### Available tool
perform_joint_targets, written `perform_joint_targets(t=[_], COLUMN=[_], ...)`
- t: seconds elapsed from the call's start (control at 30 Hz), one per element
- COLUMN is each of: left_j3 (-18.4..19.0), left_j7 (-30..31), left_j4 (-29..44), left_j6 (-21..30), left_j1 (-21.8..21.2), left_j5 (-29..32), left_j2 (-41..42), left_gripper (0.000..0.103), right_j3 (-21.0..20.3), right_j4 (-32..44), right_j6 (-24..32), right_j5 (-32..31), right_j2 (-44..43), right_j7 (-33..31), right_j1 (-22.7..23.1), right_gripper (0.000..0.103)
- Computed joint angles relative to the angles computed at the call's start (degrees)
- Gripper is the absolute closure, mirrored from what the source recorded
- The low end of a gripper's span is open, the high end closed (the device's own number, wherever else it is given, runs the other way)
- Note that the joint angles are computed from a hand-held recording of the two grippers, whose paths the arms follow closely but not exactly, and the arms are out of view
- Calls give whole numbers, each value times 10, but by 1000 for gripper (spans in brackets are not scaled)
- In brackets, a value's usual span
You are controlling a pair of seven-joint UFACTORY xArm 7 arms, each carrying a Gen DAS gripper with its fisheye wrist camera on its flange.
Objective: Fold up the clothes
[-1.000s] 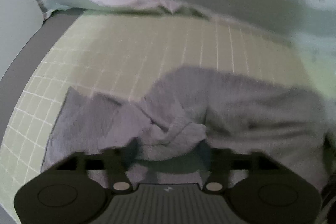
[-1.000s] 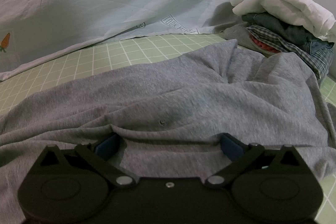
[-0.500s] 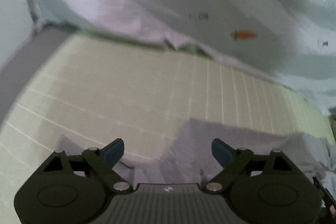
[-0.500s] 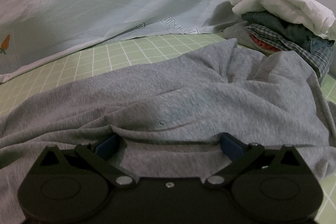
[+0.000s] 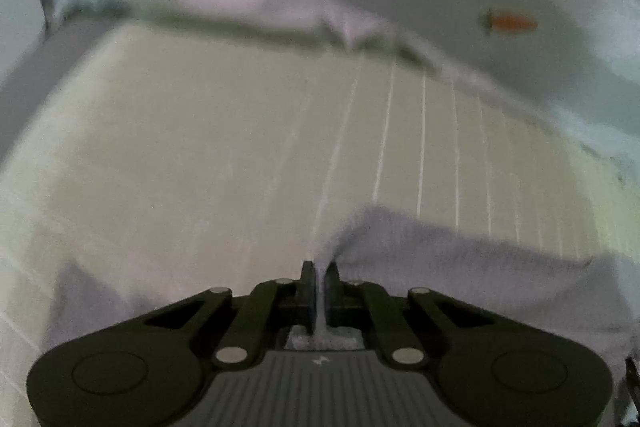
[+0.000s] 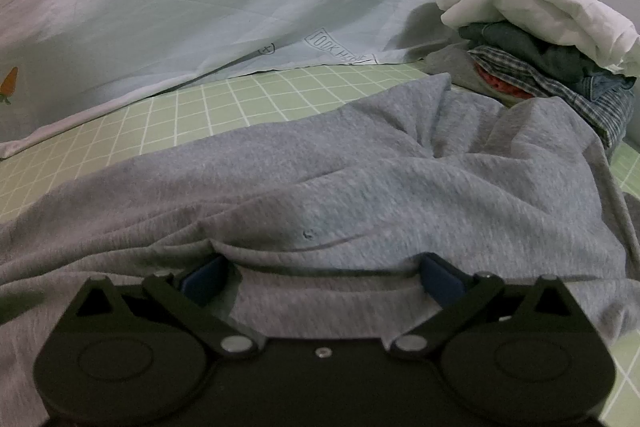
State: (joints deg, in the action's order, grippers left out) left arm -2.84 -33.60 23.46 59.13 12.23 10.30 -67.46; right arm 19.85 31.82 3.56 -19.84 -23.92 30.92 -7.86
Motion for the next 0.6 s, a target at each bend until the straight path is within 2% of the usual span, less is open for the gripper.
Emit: perform_joint_targets(t=[0.1, 0.17, 0.23, 0.27, 0.3, 0.33, 0.37, 0.43, 0.53, 0.6], left_j3=[-39, -85, -96, -97, -89, -73, -60, -34, -1, 22], left_j7=[15, 7, -4, -10, -12, -12, -12, -15, -23, -27], left_j4=[19, 23, 24, 25, 28, 33, 34, 31, 3, -16], left_j6=[-58, -118, -161, -180, -179, -167, -144, -92, -30, 7], left_j1=[24, 71, 99, 111, 109, 99, 88, 65, 48, 43], left_j5=[71, 151, 191, 205, 197, 176, 152, 103, 53, 24], left_j2=[1, 3, 13, 18, 28, 41, 47, 54, 34, 19], left_gripper=[101, 103, 101, 95, 89, 76, 71, 67, 55, 53], right_j3=[-2, -3, -3, -4, -5, -2, -1, 0, 0, 0], right_j4=[0, 0, 0, 0, 0, 0, 0, 0, 1, 1], right_j6=[0, 1, 0, 0, 0, 1, 1, 2, 1, 2], right_j5=[0, 0, 0, 0, 1, 0, 0, -1, -1, -2], right_j2=[0, -1, 0, 1, 1, 0, 0, -1, 0, -1], right_j7=[-1, -1, -1, -2, -3, -1, 0, 2, 2, 3], right_j1=[2, 2, 1, 2, 2, 1, 0, -1, -1, -1], right_gripper=[0, 0, 0, 0, 0, 0, 0, 0, 0, 0])
